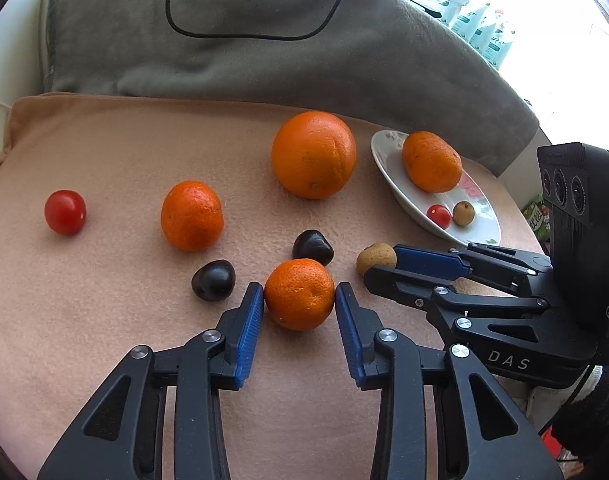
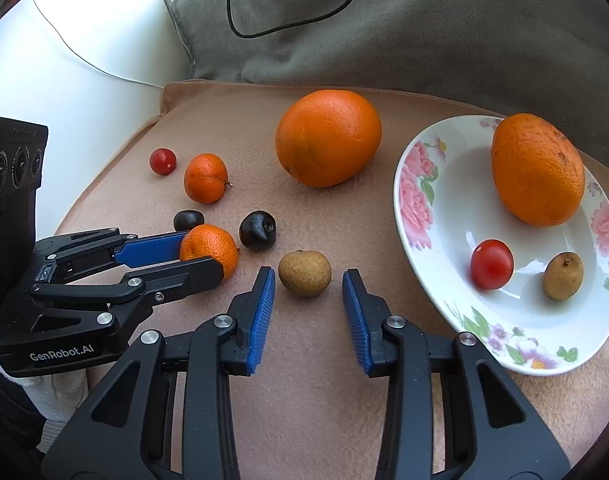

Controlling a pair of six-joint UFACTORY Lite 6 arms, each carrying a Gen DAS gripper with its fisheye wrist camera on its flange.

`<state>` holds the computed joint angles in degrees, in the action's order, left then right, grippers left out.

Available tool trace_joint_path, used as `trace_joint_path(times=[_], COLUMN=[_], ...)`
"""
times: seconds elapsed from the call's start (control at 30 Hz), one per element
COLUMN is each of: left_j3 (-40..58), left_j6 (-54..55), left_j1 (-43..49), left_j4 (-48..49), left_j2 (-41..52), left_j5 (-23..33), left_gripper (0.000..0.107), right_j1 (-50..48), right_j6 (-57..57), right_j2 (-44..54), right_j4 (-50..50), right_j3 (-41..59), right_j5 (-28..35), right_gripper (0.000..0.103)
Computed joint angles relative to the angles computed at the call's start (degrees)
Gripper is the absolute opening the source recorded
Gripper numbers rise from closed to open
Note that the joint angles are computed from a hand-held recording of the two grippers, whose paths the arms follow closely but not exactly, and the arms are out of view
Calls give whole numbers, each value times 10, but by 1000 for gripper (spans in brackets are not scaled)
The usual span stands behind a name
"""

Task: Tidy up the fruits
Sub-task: 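Grasp a brown kiwi with the left tool while the right tool grasps a mandarin, then carry the held mandarin and kiwi over the white plate with both tools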

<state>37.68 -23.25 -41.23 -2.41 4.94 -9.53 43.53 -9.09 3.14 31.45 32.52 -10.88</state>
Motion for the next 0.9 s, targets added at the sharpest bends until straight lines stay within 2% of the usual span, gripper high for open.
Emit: trace_joint_path(times=[0.2,0.47,0.67,0.9], left_j3=[0,-8,-10,-8], left_j6=[35,21,48,135], left_j1=[-5,-3,-9,-25], left_j4=[-36,-25,-59,-156], left_j2=[-1,-11,-22,-36], left_j5=[0,0,3,7], left_gripper=[35,34,34,34], right_j1=[-3,0,1,-2], right_j6=[28,32,25,-35], right_j2=[9,1,-53,-138], right_j4=[-34,-35,-26,41], right_j3=[7,1,-34,-85], right_j5=[2,-5,-7,3], right_gripper=[29,29,29,29])
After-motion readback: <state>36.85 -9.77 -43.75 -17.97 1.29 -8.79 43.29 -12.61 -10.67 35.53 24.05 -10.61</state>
